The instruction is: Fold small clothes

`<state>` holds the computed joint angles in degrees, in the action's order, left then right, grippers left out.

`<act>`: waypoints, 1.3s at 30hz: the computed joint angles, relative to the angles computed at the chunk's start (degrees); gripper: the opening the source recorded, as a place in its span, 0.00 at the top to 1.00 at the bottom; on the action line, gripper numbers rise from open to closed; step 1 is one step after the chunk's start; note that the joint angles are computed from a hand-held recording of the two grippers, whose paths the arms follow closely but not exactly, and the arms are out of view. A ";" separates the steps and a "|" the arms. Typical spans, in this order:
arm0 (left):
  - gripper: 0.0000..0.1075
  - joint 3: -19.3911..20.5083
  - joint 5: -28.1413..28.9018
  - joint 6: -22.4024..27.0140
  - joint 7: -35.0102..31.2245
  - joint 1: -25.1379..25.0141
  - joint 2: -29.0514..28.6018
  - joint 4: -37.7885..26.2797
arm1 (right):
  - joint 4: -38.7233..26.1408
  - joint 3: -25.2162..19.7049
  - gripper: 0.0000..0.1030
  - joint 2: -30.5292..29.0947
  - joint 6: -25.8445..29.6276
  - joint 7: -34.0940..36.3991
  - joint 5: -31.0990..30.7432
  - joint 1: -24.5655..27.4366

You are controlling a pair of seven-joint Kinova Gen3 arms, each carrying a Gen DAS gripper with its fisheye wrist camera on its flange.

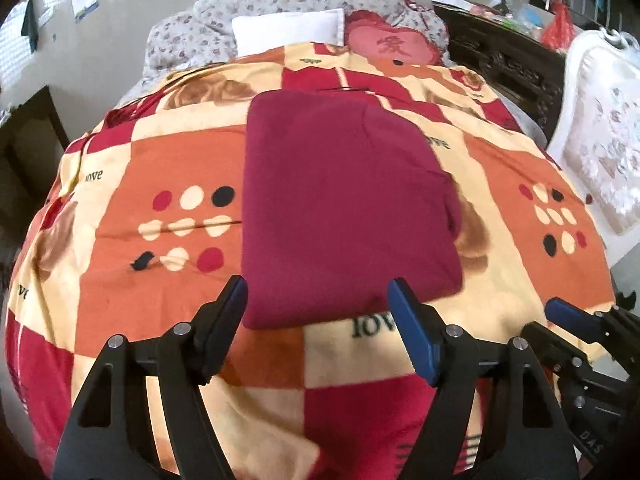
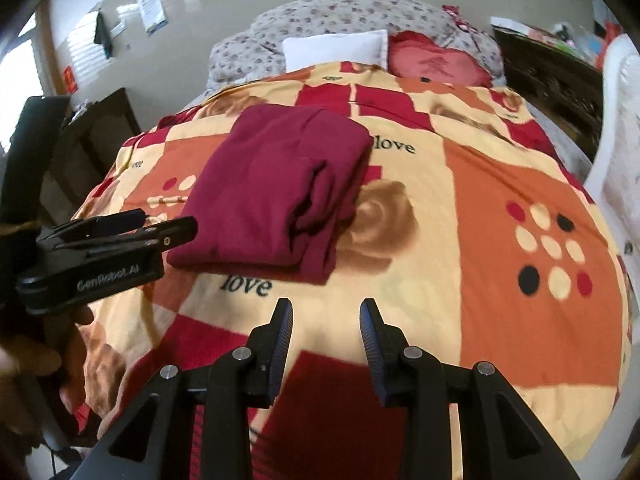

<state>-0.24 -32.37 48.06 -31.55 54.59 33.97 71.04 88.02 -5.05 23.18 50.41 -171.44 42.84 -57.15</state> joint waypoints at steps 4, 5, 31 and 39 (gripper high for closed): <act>0.32 0.19 -0.34 0.63 -0.29 0.68 0.01 -0.65 | -0.33 -0.37 0.68 0.11 0.64 0.11 -0.67 -0.27; 0.32 0.45 -0.08 0.76 -0.64 0.52 0.08 -0.98 | -0.26 -0.32 0.68 0.00 0.71 -0.21 -0.59 -0.50; 0.32 1.03 2.33 0.74 -2.59 -0.63 0.42 -0.69 | -3.11 0.26 0.35 1.73 1.90 0.86 -1.17 -1.31; 0.32 0.97 3.01 0.26 -3.11 -0.90 0.43 -0.67 | -3.15 0.52 0.35 1.89 1.66 0.72 -1.32 -1.65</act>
<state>0.73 -29.35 48.32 -34.65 53.69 34.40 70.38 84.87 -4.53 25.07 52.07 -170.72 41.51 -58.80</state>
